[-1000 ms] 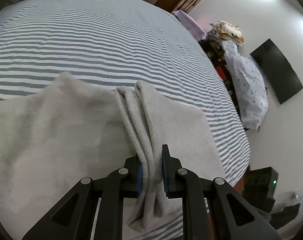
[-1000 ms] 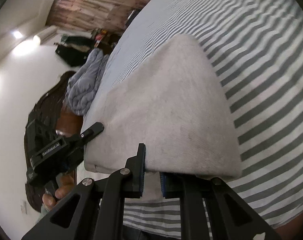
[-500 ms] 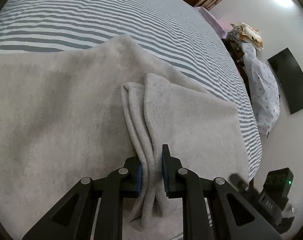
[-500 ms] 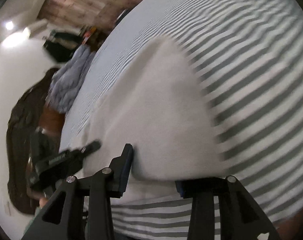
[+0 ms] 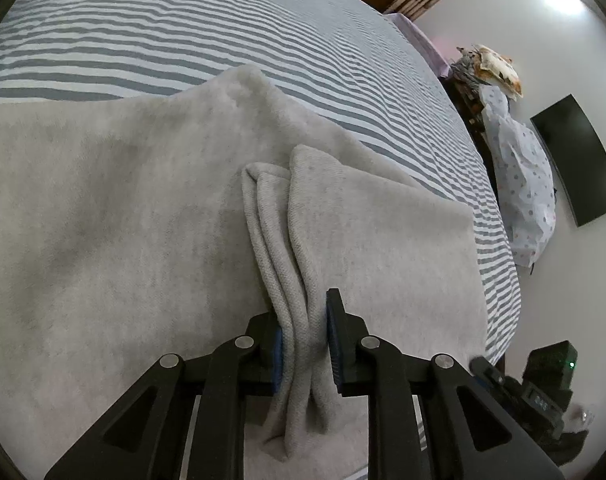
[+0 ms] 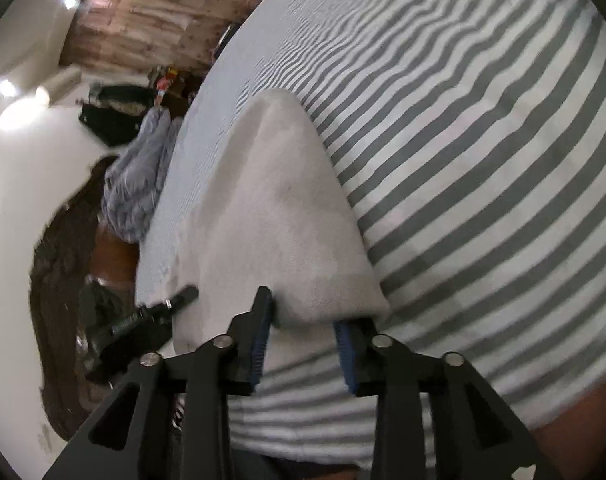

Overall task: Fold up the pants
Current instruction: 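Open both tools and release the folded pants onto the sheet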

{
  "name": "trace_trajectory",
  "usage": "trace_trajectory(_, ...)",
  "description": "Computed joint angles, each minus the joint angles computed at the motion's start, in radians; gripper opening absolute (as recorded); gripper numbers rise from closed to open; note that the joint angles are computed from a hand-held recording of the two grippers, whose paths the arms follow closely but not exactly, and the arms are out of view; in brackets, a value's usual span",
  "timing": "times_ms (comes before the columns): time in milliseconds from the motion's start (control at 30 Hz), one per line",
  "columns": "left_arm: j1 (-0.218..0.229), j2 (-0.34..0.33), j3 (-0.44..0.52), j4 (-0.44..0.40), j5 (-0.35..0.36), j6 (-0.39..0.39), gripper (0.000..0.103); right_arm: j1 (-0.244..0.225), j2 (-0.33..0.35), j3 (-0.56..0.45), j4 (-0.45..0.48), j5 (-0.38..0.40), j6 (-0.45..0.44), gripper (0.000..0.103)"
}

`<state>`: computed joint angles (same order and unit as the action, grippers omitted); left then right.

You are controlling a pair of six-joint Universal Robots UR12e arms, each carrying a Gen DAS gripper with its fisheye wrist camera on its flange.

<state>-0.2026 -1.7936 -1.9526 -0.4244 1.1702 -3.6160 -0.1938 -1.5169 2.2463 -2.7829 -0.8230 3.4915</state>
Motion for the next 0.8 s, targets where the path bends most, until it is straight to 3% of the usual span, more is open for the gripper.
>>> trace_trajectory(33, -0.001, 0.005, 0.001, -0.007, 0.006, 0.005, 0.020, 0.003, -0.015, -0.007, 0.046, -0.009, -0.036, 0.041)
trace_trajectory(167, -0.016, 0.026, 0.006, -0.025, 0.064, 0.042, 0.020, 0.000, -0.071, -0.017, 0.153, -0.022, -0.149, 0.041)
trace_trajectory(333, -0.032, 0.056, -0.009, 0.020, 0.162, 0.056, 0.021, 0.019, -0.081, -0.050, 0.085, -0.085, -0.163, 0.041)
trace_trajectory(533, -0.044, 0.065, -0.024, 0.109, 0.147, 0.090, 0.024, 0.095, 0.031, -0.181, 0.040, -0.253, -0.201, 0.035)
trace_trajectory(800, -0.074, 0.021, 0.004, 0.051, 0.111, 0.142, 0.024, 0.165, 0.191, -0.349, 0.096, -0.408, -0.247, 0.026)
